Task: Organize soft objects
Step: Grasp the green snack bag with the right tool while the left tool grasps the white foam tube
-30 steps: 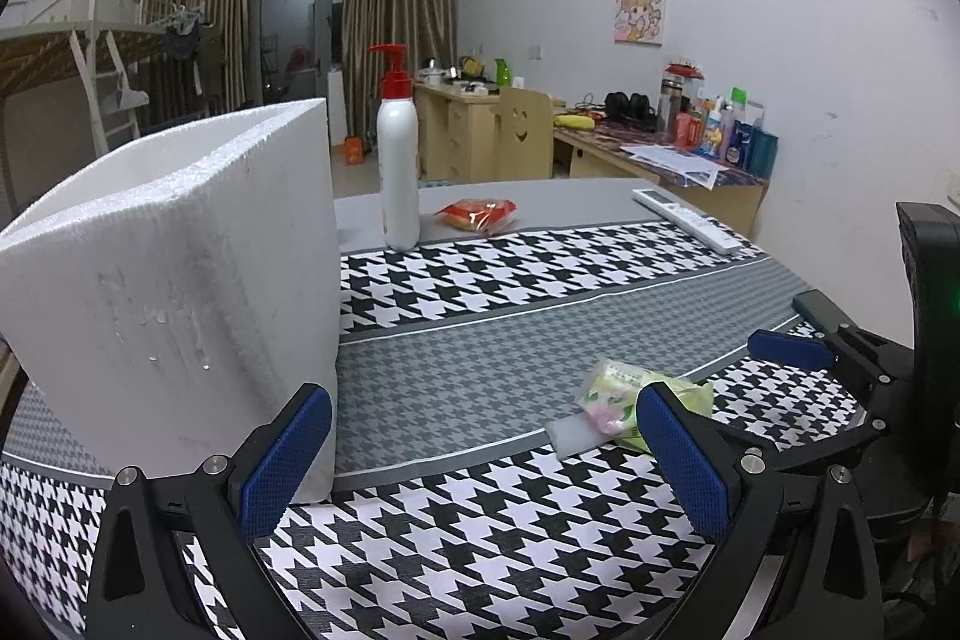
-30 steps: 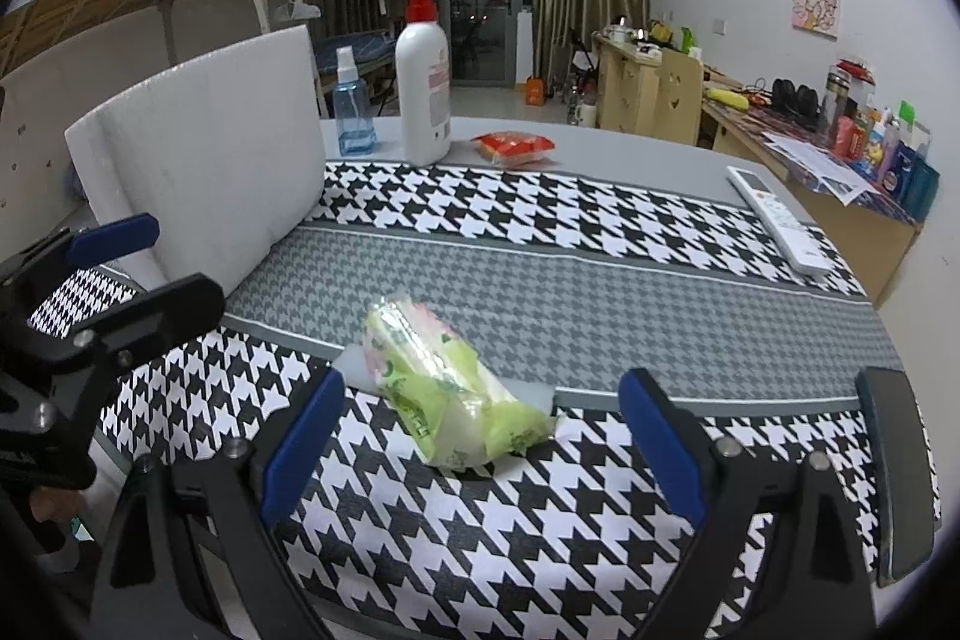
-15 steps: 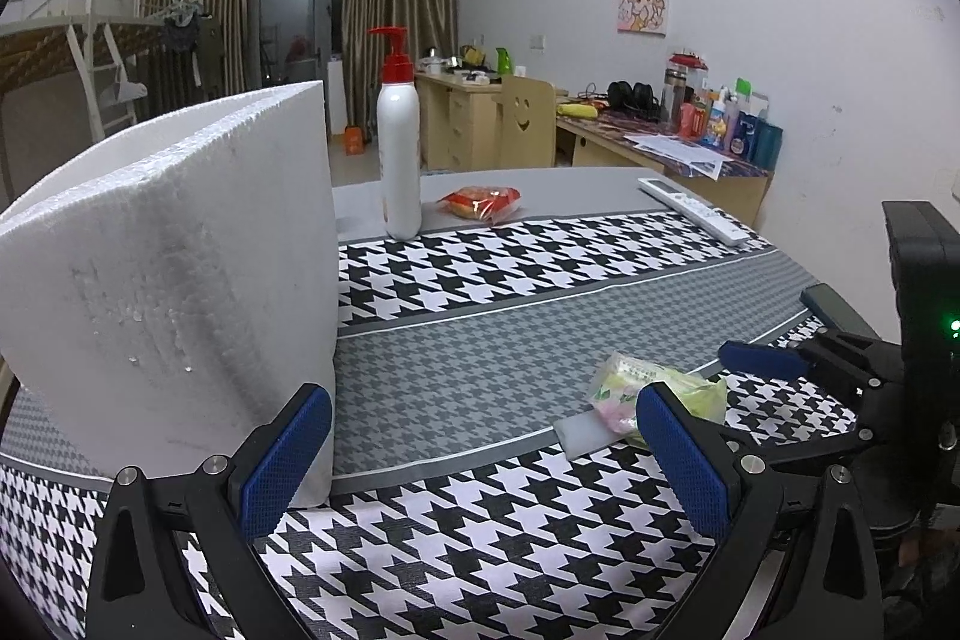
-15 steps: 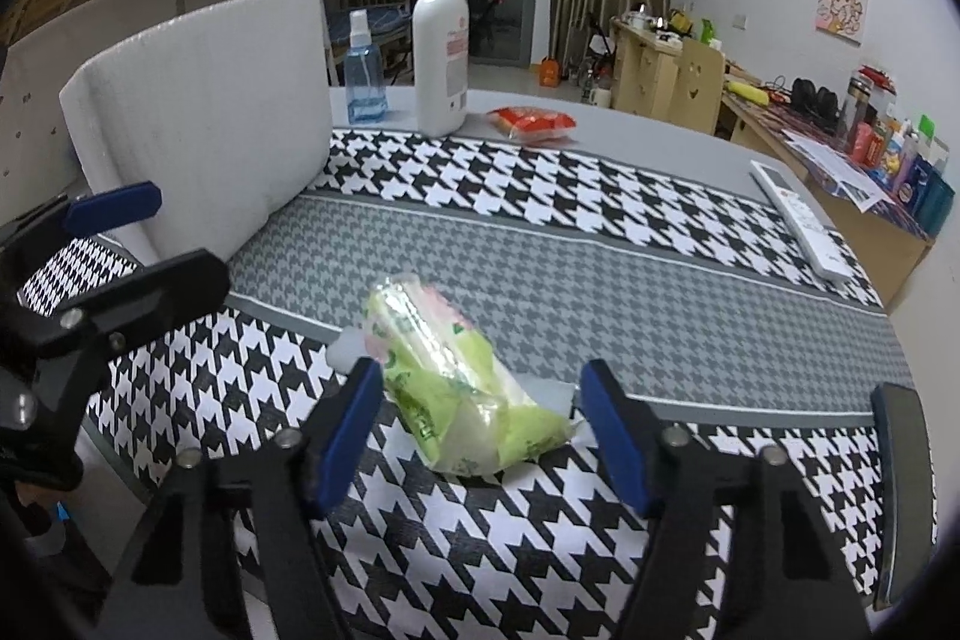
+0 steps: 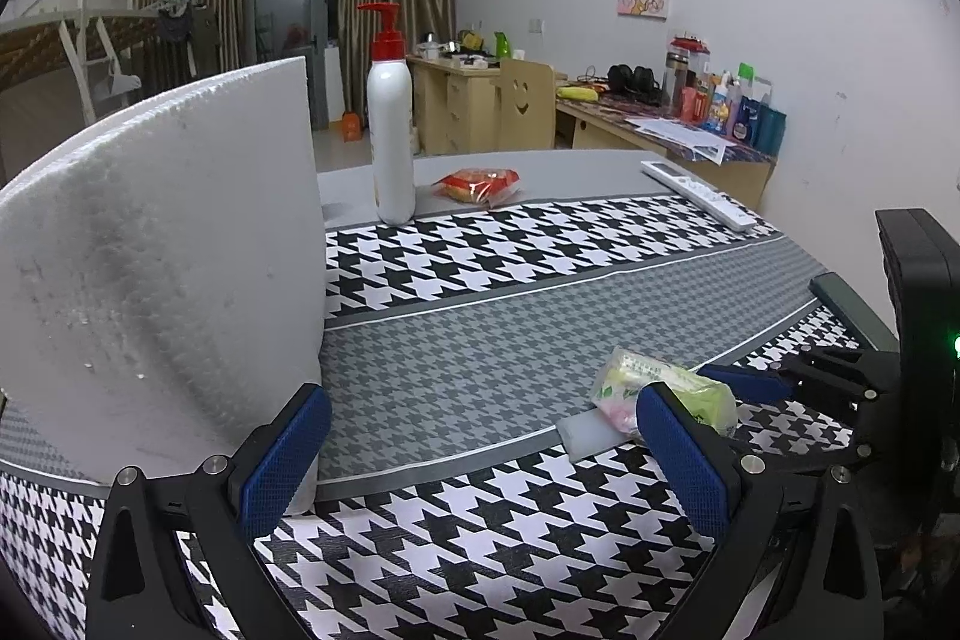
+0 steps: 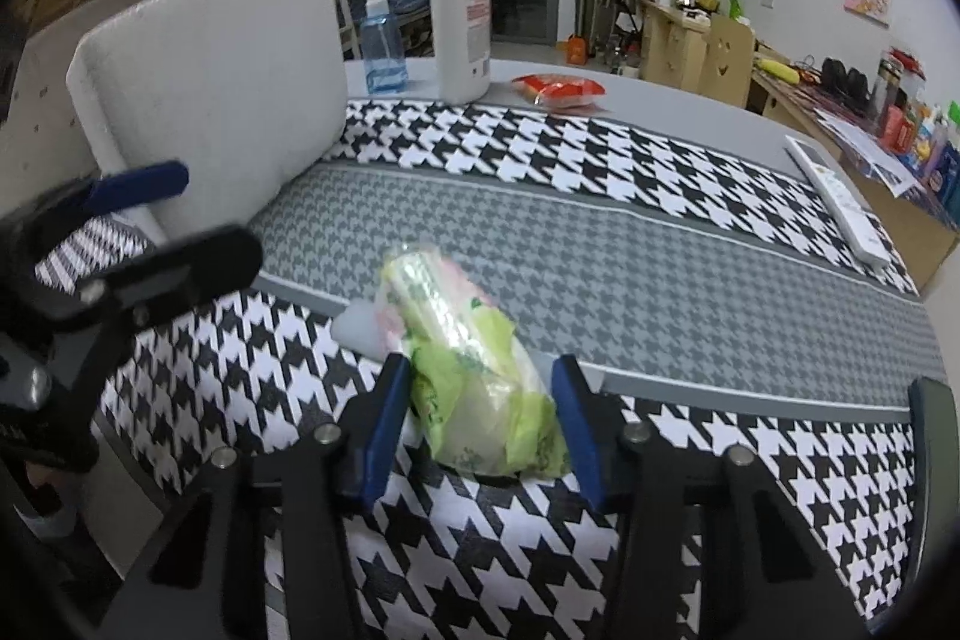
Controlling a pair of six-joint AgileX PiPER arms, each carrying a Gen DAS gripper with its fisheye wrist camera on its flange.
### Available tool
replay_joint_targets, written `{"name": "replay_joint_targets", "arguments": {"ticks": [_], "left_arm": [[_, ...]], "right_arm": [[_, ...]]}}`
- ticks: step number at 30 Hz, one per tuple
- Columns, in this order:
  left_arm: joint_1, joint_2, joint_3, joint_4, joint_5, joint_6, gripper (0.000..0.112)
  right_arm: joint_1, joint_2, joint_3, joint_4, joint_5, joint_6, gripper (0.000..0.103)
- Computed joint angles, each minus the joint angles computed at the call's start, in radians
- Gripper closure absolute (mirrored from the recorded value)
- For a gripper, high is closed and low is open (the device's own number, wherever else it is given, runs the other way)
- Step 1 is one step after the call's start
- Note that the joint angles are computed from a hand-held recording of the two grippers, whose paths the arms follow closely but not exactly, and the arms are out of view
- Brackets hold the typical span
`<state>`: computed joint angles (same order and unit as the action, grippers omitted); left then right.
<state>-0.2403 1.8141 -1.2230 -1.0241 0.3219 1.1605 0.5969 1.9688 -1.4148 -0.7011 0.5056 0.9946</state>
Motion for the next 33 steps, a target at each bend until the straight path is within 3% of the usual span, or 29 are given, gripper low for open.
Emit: {"name": "replay_joint_targets", "arguments": {"ticks": [2,7,10,16,23,33], "left_arm": [[0.0,0.003,-0.004,0.01,0.004,-0.009,0.01],[-0.014,0.013,-0.016,0.062,0.0,-0.059,0.01],[-0.022,0.018,-0.026,0.095,0.009,-0.089,0.01],[-0.044,0.033,-0.048,0.156,0.03,-0.138,0.01],[-0.043,0.078,-0.123,0.201,0.147,-0.138,0.01],[-0.089,0.165,-0.243,0.361,0.232,-0.232,0.01]], "right_arm": [[0.0,-0.001,0.009,-0.012,-0.01,0.007,0.05],[-0.022,-0.037,0.06,-0.001,-0.067,0.023,0.071],[-0.031,-0.053,0.075,0.006,-0.082,0.027,0.076],[-0.048,-0.088,0.121,-0.042,-0.094,0.104,0.077],[-0.075,-0.136,0.189,-0.12,-0.108,0.218,0.077],[-0.088,-0.198,0.288,-0.263,-0.12,0.406,0.077]]}}
